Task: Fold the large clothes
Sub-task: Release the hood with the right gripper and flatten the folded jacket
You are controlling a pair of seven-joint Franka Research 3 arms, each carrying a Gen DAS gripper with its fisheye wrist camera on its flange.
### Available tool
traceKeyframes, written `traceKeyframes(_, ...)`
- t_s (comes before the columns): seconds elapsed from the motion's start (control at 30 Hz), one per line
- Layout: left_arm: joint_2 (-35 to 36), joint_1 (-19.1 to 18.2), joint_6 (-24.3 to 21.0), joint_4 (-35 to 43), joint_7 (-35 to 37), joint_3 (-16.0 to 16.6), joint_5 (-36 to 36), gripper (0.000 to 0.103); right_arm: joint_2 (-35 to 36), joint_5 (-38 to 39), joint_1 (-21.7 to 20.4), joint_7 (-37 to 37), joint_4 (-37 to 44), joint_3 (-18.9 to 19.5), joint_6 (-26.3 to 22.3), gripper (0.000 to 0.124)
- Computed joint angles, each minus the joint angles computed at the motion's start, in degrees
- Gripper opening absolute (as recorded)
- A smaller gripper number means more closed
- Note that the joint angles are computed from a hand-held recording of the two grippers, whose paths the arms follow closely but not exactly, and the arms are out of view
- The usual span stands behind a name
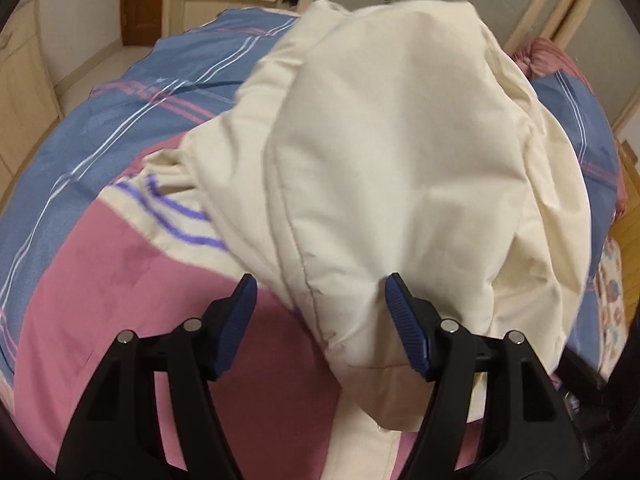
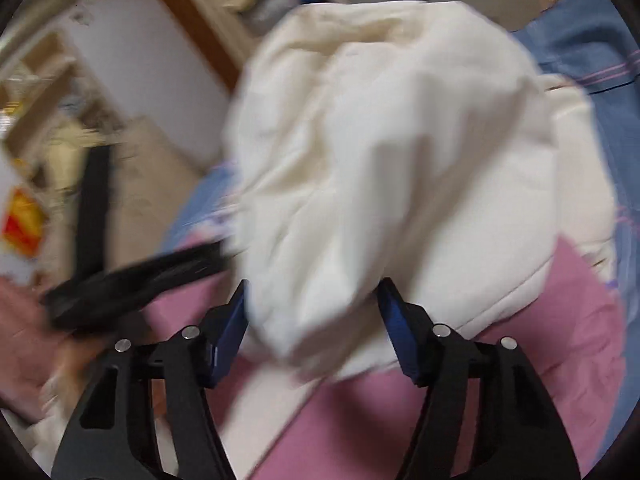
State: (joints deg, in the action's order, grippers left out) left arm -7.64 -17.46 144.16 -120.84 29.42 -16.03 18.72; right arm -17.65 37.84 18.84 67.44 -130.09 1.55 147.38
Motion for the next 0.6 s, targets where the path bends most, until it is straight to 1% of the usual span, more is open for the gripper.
traceKeyframes(0.03, 1.4, 0.0, -0.8, 1.4, 0.6, -0.4, 1.5, 0.070, 2.0, -6.4, -2.4, 6.1, 1.0, 2.1, 2.8, 0.066)
traceKeyframes(0.07, 2.9, -0.1, -2.4, 3.0, 1.9, -0.4, 2.0, 0.075, 4.4, -13.7, -6.2, 14.7, 2.2, 4.6, 4.9, 0.066)
traceKeyframes(0.1, 3.5, -0.1, -2.7, 3.3, 3.0, -0.1, 1.3, 0.077, 6.1, -17.0, -8.3, 19.9, 3.2, 5.1, 5.3, 0.065)
traceKeyframes(0.13, 3.5, 0.0, -1.3, 2.6, 4.2, 0.6, -0.4, 0.078, 6.9, -16.2, -8.3, 21.0, 4.2, 4.5, 4.2, 0.065)
traceKeyframes(0.17, 2.7, 0.2, 0.0, 1.5, 5.1, 1.1, -1.6, 0.078, 6.4, -11.5, -6.3, 18.4, 4.9, 2.0, 1.9, 0.065)
traceKeyframes(0.2, 1.4, 0.7, 0.6, 0.4, 4.5, 1.3, -0.7, 0.078, 4.9, -5.7, -4.1, 13.9, 4.0, -0.2, 1.9, 0.065)
traceKeyframes(0.27, -1.0, 1.7, 1.2, -0.9, 1.9, 0.9, 3.4, 0.078, 0.3, -3.3, -2.9, 10.4, 1.2, -0.3, 4.9, 0.065)
traceKeyframes(0.3, -2.2, 2.4, 1.0, -0.9, -0.1, 0.4, 6.3, 0.078, -2.2, -1.6, -1.6, 7.9, -0.5, -0.4, 7.4, 0.064)
traceKeyframes(0.33, -2.9, 3.1, 0.4, -0.5, -2.2, -0.3, 9.5, 0.077, -3.6, 0.5, 0.1, 5.6, -1.0, -1.0, 8.8, 0.062)
traceKeyframes(0.37, -3.3, 3.8, 0.3, 0.4, -3.4, -0.7, 12.4, 0.076, -4.2, 2.2, 1.5, 4.1, -0.6, -1.5, 9.1, 0.061)
traceKeyframes(0.43, -2.5, 3.9, 2.5, 2.7, -2.1, -0.2, 12.9, 0.076, -4.1, 3.9, 2.8, 2.5, 0.8, -2.0, 10.0, 0.061)
traceKeyframes(0.47, -1.4, 3.8, 2.4, 4.4, -1.2, -0.1, 12.7, 0.076, -3.7, 4.7, 3.3, 1.5, 1.6, -2.2, 10.3, 0.061)
traceKeyframes(0.53, 2.1, 3.8, 1.2, 8.8, -0.4, -0.3, 13.8, 0.076, 0.7, 1.7, 1.8, 3.7, 5.6, -0.7, 10.2, 0.060)
traceKeyframes(0.57, 4.6, 3.5, 0.6, 11.4, 1.4, -0.1, 13.5, 0.076, 3.3, -0.4, 0.7, 5.8, 7.9, -0.2, 8.7, 0.059)
traceKeyframes(0.6, 7.3, 3.1, -1.2, 14.2, 3.1, 0.2, 12.6, 0.076, 7.0, -3.3, -0.4, 8.3, 11.3, -0.2, 6.8, 0.051)
